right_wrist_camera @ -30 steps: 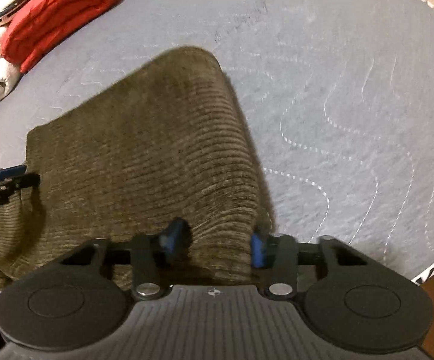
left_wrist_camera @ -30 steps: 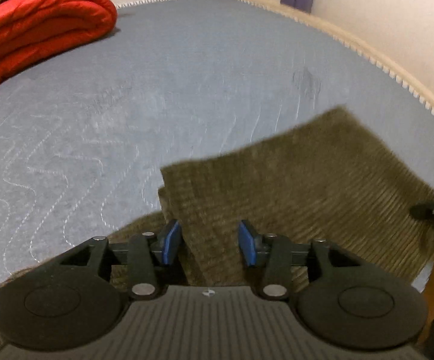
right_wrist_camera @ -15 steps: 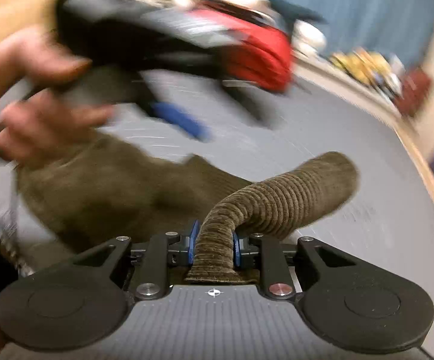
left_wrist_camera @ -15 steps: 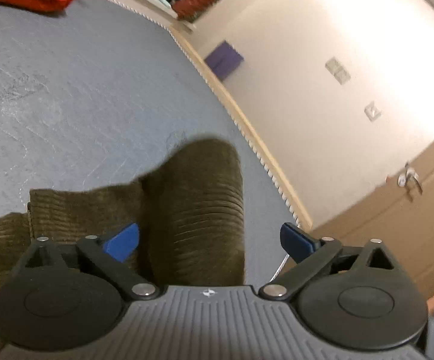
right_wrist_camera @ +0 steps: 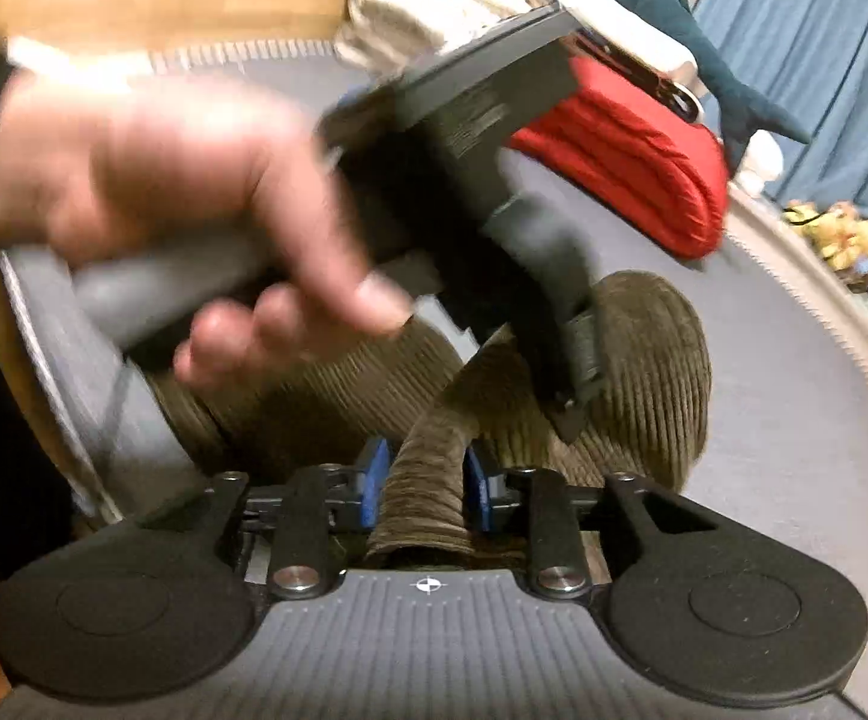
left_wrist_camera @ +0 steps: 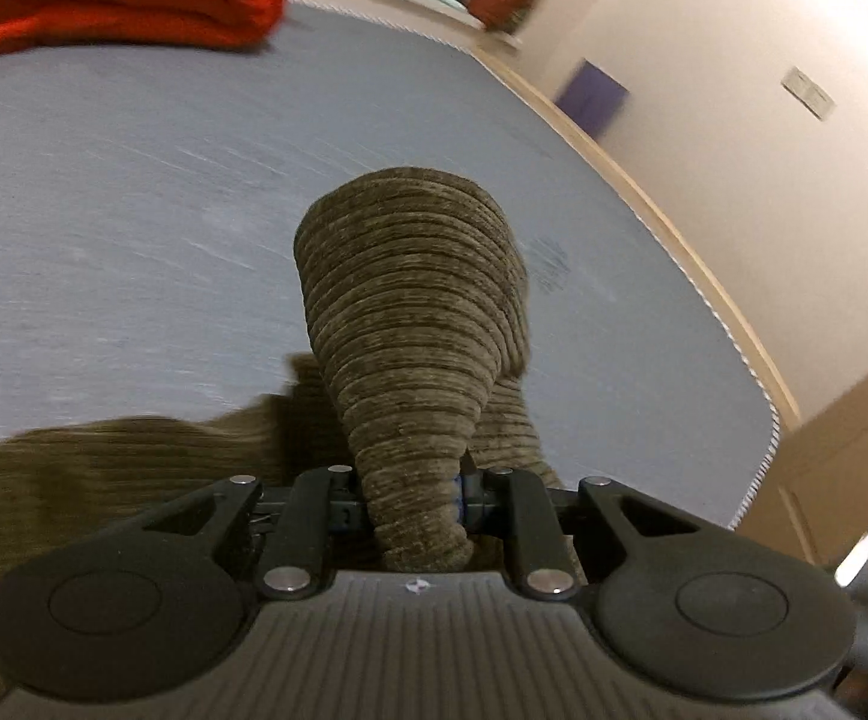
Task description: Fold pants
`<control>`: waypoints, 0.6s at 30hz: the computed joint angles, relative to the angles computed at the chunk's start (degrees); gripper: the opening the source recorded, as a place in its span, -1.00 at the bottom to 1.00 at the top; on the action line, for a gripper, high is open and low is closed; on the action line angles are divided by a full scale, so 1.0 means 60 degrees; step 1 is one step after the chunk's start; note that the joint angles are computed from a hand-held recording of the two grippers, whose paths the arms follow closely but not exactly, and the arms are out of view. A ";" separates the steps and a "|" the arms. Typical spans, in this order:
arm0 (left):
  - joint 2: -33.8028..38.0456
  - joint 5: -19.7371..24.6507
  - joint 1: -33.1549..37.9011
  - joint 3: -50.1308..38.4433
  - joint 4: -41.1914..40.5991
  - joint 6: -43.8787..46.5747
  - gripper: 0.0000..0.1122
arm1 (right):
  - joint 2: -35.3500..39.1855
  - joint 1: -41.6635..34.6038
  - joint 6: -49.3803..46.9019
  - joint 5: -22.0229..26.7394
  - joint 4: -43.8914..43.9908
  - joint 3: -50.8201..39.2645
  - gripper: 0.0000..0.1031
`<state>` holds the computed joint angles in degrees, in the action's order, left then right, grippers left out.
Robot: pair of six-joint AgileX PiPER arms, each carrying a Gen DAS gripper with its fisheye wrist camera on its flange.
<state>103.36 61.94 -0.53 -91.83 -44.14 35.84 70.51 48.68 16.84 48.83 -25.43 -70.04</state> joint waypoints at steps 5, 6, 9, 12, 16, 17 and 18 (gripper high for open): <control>-0.0843 -0.0671 0.1137 0.0635 0.0891 -0.0156 -0.63 | -0.0582 -0.1799 -0.1534 -0.1917 0.2143 0.0002 0.40; -0.0944 -0.0784 0.1337 0.0674 0.1157 -0.0273 -0.63 | -0.0510 -0.2319 -0.1952 -0.2002 0.2770 -0.0053 0.46; -0.1162 -0.0995 0.1966 0.0601 0.2154 -0.0666 -0.63 | 0.0174 -0.3397 -0.1884 -0.1926 0.3811 -0.0435 0.52; -0.0981 -0.1021 0.2567 0.0265 0.3221 -0.1128 -0.63 | 0.1119 -0.3827 -0.0692 -0.2001 0.3820 -0.0591 0.58; 0.0181 0.0249 0.3542 -0.0984 0.3028 -0.0699 -0.26 | 0.2290 -0.4005 -0.0325 -0.2623 0.4758 -0.0429 0.67; 0.0368 0.0299 0.3748 -0.1165 0.2896 -0.0755 0.14 | 0.2557 -0.4144 -0.0799 -0.2607 0.5358 -0.0496 0.69; 0.0489 0.0158 0.3836 -0.1245 0.2877 -0.0804 0.53 | 0.2803 -0.4030 -0.0896 -0.2641 0.5589 -0.0509 0.72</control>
